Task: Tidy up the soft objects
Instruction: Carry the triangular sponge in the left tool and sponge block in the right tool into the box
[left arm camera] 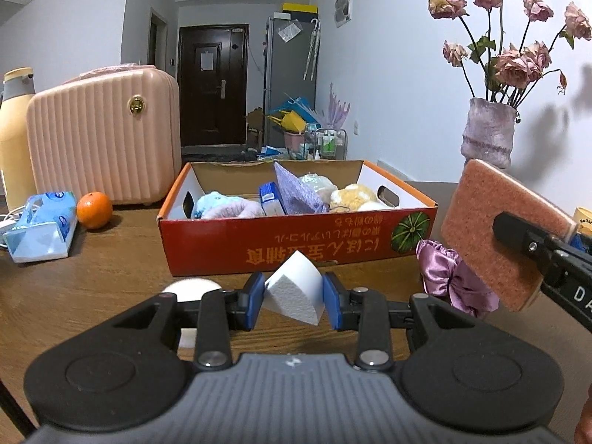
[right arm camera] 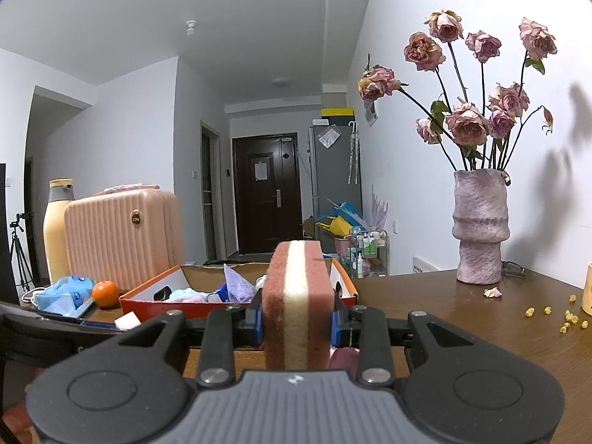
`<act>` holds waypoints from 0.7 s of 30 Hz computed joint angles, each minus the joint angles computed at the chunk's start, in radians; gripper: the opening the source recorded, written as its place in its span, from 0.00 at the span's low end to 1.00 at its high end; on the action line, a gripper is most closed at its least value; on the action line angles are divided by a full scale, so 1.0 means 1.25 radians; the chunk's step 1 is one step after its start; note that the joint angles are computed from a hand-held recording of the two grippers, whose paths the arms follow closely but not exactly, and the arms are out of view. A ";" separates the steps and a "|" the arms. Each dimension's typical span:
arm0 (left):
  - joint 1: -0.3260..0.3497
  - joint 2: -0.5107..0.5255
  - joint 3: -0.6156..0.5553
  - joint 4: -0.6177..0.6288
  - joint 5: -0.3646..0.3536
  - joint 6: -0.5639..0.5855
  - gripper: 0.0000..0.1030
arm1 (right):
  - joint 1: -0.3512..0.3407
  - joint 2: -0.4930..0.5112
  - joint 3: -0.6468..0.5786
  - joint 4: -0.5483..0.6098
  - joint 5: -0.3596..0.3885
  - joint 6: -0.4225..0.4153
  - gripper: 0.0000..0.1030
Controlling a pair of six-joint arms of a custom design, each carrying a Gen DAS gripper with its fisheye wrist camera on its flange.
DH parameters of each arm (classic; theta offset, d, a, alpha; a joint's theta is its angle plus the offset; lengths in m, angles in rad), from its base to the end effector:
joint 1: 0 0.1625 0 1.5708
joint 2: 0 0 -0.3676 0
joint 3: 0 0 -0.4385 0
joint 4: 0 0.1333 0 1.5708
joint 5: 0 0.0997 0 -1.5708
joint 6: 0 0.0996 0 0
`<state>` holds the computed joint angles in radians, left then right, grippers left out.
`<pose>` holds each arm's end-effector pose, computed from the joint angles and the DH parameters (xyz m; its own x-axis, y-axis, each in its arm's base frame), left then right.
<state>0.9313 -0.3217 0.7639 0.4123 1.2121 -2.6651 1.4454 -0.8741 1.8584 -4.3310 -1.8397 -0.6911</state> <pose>-0.3013 -0.6871 -0.0447 -0.5834 0.6098 -0.5364 0.8077 0.3663 -0.4620 0.0369 -0.5613 0.1964 -0.6957 0.4206 0.5823 -0.6085 0.0856 -0.7889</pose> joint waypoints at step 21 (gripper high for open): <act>0.002 0.032 -0.081 -0.028 0.004 -0.026 0.35 | 0.008 0.051 -0.098 0.038 0.001 -0.007 0.29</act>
